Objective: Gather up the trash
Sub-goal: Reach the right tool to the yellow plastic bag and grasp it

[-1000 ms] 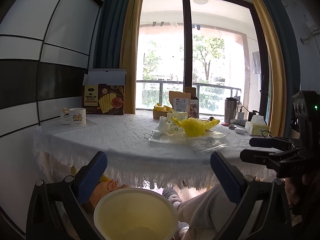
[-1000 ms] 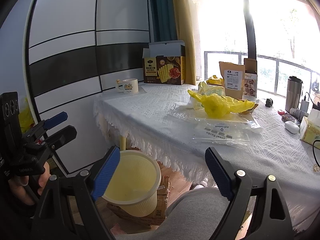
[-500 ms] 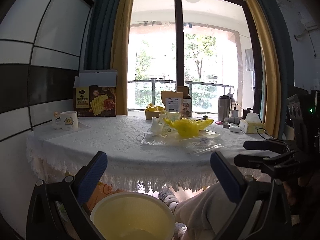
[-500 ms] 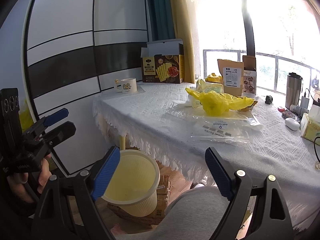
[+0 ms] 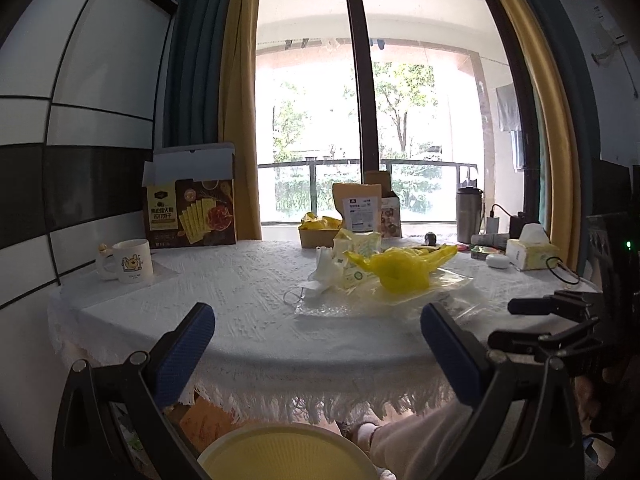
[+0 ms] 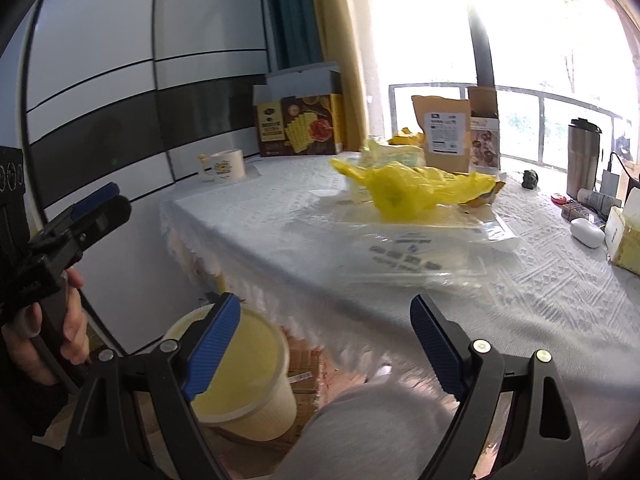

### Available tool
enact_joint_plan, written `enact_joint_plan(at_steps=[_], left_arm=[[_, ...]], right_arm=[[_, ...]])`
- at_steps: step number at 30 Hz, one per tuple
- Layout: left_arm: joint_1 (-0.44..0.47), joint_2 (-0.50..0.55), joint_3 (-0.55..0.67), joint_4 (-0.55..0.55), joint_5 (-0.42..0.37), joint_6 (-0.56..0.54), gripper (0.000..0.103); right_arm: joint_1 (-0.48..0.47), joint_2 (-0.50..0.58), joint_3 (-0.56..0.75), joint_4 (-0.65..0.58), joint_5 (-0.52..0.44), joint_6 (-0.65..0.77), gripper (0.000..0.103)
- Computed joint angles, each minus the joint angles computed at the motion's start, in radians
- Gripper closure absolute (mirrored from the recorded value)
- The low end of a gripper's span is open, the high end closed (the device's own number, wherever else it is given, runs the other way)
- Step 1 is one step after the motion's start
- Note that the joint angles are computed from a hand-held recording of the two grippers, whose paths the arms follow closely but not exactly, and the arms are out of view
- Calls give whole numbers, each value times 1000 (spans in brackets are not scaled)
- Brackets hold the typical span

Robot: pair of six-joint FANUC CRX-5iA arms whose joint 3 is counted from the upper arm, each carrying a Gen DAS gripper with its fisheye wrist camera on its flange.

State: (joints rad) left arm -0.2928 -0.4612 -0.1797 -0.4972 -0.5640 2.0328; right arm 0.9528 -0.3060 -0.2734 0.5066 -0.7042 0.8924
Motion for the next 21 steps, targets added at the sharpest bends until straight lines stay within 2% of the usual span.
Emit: enact_joint_plan(at_steps=[1, 5, 12, 15, 21], left_arm=[[38, -1, -16, 55, 24, -46, 0], [110, 39, -20, 152, 67, -108, 0], [243, 93, -57, 388, 156, -265, 0], [274, 120, -54, 442, 169, -296, 0], [294, 178, -10, 439, 136, -265, 0]], right_arm=[[-19, 16, 12, -3, 6, 13, 17], [-86, 89, 76, -22, 26, 63, 17], [-181, 260, 243, -52, 36, 149, 17], [-201, 333, 330, -58, 20, 189, 17], [-225, 455, 489, -94, -2, 273, 17]])
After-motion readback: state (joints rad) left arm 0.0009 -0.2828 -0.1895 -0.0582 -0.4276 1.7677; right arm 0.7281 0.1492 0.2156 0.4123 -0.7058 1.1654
